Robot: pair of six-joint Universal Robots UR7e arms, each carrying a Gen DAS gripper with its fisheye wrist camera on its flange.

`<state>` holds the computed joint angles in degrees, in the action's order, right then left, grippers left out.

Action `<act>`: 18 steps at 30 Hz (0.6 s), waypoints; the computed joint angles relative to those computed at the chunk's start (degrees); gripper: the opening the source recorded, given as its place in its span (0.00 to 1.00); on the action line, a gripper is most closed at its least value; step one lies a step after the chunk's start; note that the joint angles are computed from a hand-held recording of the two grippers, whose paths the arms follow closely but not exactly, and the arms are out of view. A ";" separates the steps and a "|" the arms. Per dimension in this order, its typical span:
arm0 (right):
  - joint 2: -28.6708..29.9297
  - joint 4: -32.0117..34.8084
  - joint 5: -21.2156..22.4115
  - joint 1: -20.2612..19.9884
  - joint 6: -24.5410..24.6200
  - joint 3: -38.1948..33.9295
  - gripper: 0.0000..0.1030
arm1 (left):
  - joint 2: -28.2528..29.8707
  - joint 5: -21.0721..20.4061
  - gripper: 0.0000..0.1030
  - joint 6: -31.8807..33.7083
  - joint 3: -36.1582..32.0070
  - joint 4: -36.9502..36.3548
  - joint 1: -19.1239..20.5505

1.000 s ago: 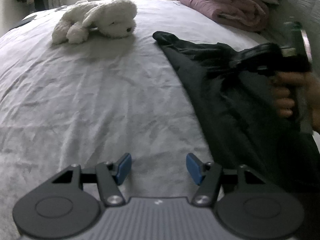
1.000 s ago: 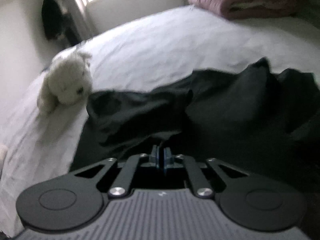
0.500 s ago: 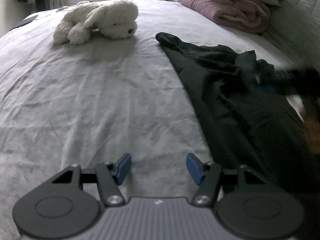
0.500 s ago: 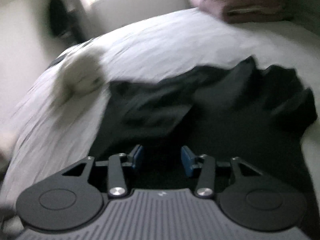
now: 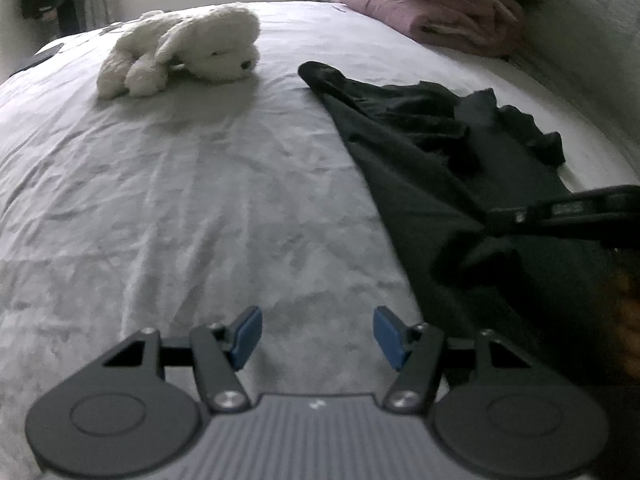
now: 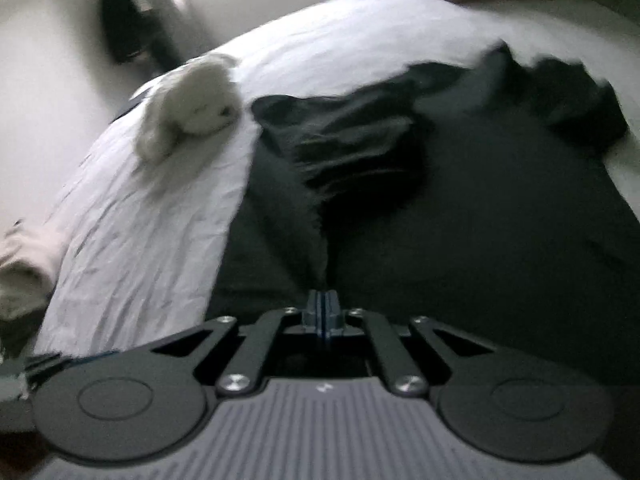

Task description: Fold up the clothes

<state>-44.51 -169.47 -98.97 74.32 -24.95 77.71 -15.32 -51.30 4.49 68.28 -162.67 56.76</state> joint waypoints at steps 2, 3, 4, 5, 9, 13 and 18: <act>0.16 1.67 0.22 -0.20 1.73 -0.61 0.04 | -0.20 -0.21 0.62 0.41 0.40 -0.03 -0.04; -0.33 1.97 0.29 -0.18 2.19 -0.15 0.12 | -0.44 -0.33 0.62 0.60 0.84 -0.25 -0.07; -1.08 2.00 0.22 -0.07 2.44 0.66 0.18 | -0.70 -0.45 0.62 0.82 1.36 -0.57 -0.11; -1.81 2.04 0.14 0.03 2.70 1.44 0.24 | -1.03 -0.61 0.62 1.04 2.03 -0.99 -0.16; -7.98 -5.96 0.53 -0.41 -2.03 12.84 0.55 | -2.98 -2.19 0.62 0.77 5.72 -2.23 -0.56; -16.46 -10.18 4.89 -3.26 -3.05 27.15 0.55 | -6.14 -4.74 0.62 1.38 13.10 -6.05 -2.03; -25.19 -10.35 11.30 -7.45 -4.27 39.62 0.55 | -11.24 -8.21 0.62 -2.44 26.41 -11.75 -5.60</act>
